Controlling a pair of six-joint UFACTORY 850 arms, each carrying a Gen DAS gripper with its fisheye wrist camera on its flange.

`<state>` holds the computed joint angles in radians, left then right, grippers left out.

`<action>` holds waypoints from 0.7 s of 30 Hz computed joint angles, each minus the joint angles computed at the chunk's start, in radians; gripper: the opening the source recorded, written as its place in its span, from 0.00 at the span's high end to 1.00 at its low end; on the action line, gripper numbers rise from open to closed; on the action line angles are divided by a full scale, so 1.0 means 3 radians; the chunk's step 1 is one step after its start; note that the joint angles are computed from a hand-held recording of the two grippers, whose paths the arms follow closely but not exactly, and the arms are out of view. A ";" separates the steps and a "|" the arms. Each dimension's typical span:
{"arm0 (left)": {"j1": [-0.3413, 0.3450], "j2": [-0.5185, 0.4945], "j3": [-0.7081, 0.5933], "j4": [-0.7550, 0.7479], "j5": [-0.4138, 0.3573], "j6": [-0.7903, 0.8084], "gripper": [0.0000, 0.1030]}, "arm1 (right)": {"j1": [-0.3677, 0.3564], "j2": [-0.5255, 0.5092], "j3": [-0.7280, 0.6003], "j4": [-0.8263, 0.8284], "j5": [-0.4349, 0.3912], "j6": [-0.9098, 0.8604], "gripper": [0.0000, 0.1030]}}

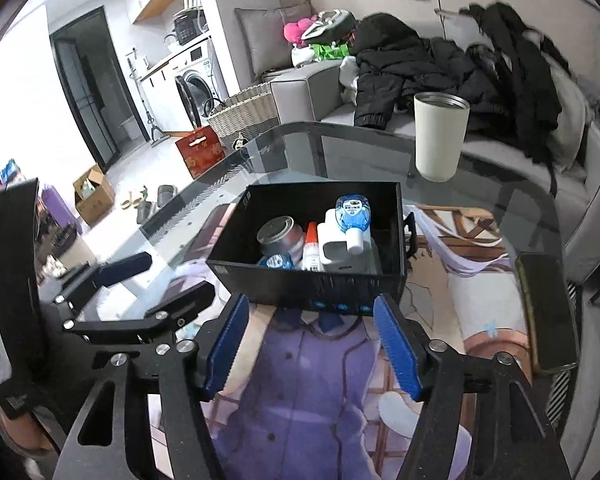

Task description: Organize rigid objects

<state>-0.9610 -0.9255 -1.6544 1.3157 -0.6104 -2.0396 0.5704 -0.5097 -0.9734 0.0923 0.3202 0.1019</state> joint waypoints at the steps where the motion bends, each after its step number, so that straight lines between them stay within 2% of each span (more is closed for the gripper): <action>1: -0.0013 -0.0006 0.0012 0.0043 -0.0028 -0.0009 0.18 | 0.0008 0.0008 0.0041 0.0007 0.0041 -0.0023 0.26; 5: -0.0041 -0.0019 0.0069 0.0189 -0.0136 -0.0204 0.18 | 0.0022 -0.0018 0.0181 0.0030 0.0285 -0.0076 0.22; 7: -0.0056 -0.0030 0.0088 0.0271 -0.0209 -0.0356 0.18 | 0.0038 -0.0050 0.0197 0.0131 0.0336 -0.0202 0.19; 14: -0.0106 -0.0144 -0.0026 0.0342 -0.0380 -0.0458 0.18 | 0.0013 -0.0102 0.0256 -0.0021 0.0524 -0.0060 0.17; 21: -0.0188 -0.0104 0.0070 0.0714 -0.0574 -0.0855 0.18 | 0.0045 0.0015 0.0474 0.0231 0.1062 -0.0312 0.12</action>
